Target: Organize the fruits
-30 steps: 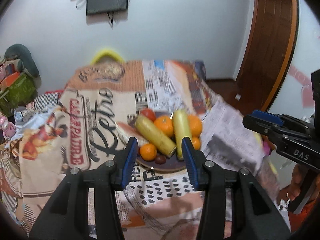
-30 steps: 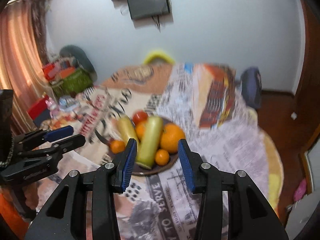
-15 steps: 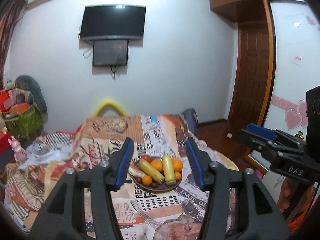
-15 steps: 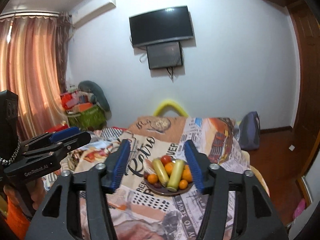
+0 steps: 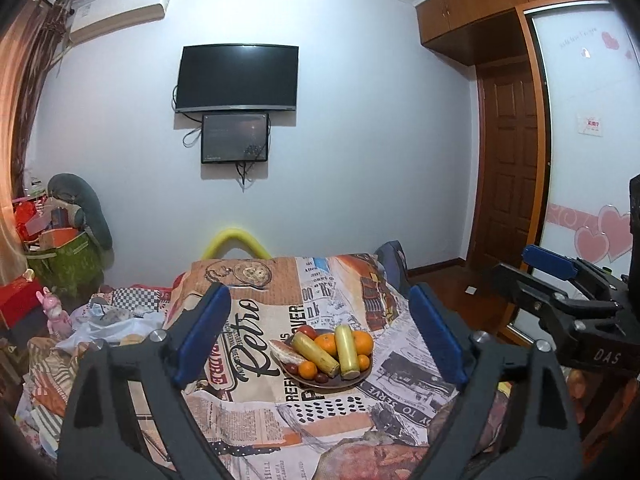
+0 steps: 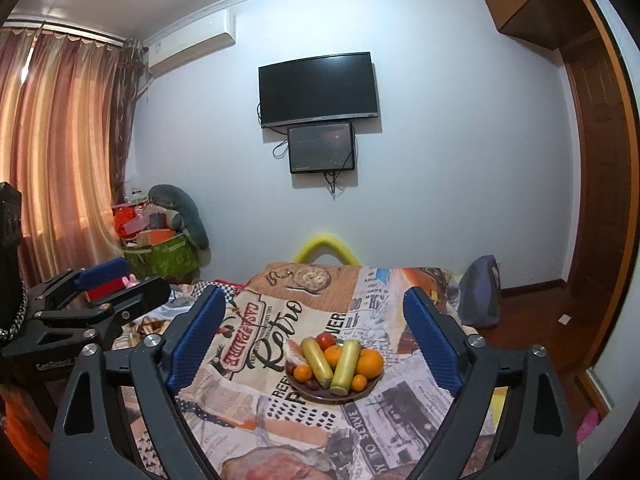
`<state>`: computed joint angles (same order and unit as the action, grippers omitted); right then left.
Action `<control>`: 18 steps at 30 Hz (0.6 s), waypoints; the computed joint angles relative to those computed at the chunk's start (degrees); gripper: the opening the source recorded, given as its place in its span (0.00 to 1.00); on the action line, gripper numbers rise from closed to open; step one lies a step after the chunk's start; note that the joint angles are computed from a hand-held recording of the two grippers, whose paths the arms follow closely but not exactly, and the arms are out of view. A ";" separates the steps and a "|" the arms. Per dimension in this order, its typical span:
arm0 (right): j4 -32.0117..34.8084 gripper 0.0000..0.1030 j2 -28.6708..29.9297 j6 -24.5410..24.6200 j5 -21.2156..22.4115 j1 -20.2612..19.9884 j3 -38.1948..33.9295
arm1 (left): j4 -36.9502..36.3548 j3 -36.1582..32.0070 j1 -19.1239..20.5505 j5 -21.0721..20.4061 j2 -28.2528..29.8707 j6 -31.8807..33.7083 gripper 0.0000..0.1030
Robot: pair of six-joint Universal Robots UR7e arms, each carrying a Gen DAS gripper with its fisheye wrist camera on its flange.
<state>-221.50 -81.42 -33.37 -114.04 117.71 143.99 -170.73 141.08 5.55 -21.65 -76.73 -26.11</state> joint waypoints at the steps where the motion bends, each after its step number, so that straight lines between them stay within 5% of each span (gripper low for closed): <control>1: -0.74 0.95 0.26 -0.07 -0.43 0.20 0.25 | 0.09 0.07 -0.02 0.09 0.01 0.04 0.90; 8: -2.36 1.00 0.92 0.35 -1.68 0.70 0.44 | 2.69 1.21 -1.17 0.77 -1.17 -3.40 0.99; 18: -2.35 1.00 0.01 1.30 -1.49 0.63 1.25 | 3.95 1.43 -1.31 0.41 -1.59 -3.99 1.00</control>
